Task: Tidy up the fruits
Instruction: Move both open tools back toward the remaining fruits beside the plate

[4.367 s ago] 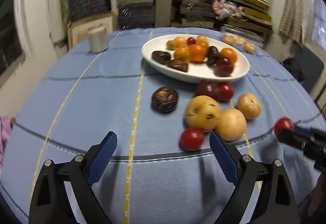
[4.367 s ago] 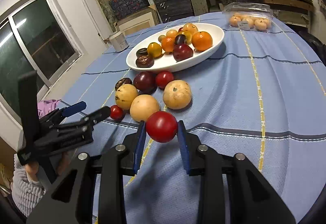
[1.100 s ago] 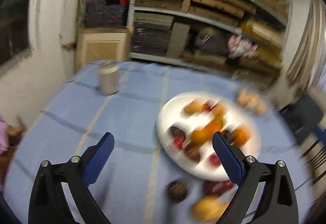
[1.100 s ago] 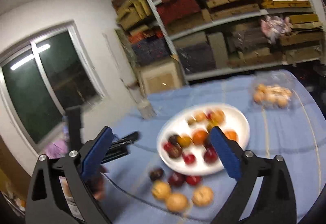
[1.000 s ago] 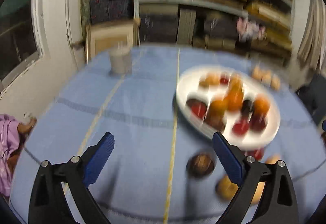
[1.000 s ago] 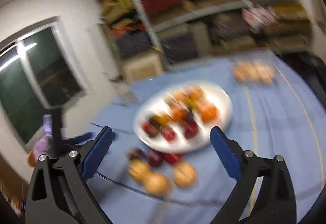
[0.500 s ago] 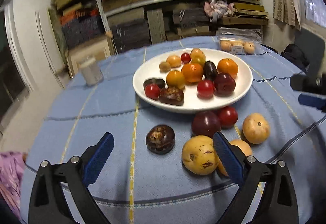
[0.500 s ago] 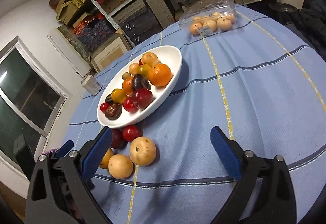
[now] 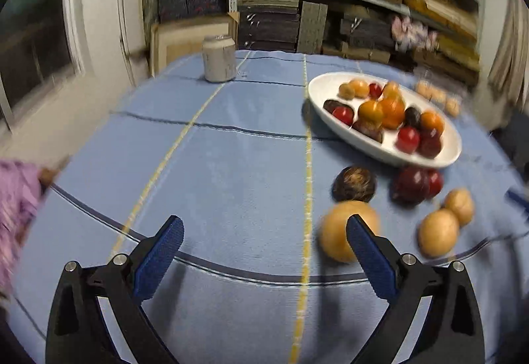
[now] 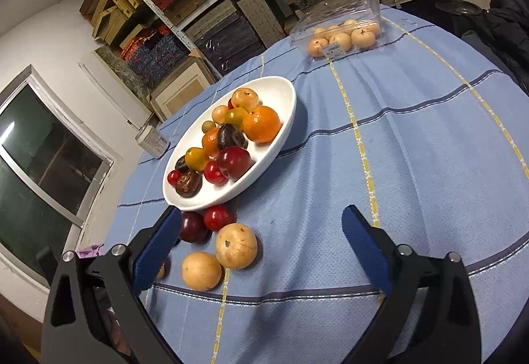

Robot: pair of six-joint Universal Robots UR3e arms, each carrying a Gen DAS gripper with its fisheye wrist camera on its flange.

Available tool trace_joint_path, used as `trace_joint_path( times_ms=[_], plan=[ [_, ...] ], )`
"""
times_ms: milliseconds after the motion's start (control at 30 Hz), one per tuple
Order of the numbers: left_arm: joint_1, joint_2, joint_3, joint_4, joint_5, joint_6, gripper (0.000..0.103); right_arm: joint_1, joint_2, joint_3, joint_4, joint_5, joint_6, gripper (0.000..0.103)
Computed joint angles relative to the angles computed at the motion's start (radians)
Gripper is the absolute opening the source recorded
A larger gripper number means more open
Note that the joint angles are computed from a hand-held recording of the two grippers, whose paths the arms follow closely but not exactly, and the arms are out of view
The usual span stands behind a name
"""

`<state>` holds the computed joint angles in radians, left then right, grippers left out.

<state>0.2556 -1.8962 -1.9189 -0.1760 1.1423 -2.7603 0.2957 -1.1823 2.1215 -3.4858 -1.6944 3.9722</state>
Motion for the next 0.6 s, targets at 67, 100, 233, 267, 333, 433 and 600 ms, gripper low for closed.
trace_joint_path(
  times_ms=[67,100,233,267,333,433,600],
  plan=[
    [-0.002,0.009,-0.008,-0.02,-0.009,0.023,0.099,0.005,0.004,-0.007,0.011,-0.004,-0.001,0.095],
    [-0.015,0.009,-0.02,0.001,0.013,0.039,0.099,0.006,0.005,-0.008,0.014,-0.004,0.0,0.095],
    [-0.098,-0.02,-0.065,0.137,0.127,0.089,0.099,0.006,0.004,-0.01,0.024,0.0,0.008,0.095],
    [-0.103,-0.02,-0.068,0.142,0.123,0.095,0.099,0.008,0.004,-0.013,0.029,-0.002,0.007,0.095],
    [-0.099,-0.029,-0.059,0.149,0.106,0.077,0.099,0.012,0.008,-0.022,0.04,-0.005,0.005,0.095],
    [-0.103,-0.055,-0.008,0.104,0.098,0.047,0.099,0.02,0.017,-0.039,0.058,-0.011,0.002,0.095],
    [-0.118,-0.091,0.073,-0.013,0.107,0.05,0.099,0.022,0.02,-0.044,0.069,-0.013,0.006,0.095]
  ],
)
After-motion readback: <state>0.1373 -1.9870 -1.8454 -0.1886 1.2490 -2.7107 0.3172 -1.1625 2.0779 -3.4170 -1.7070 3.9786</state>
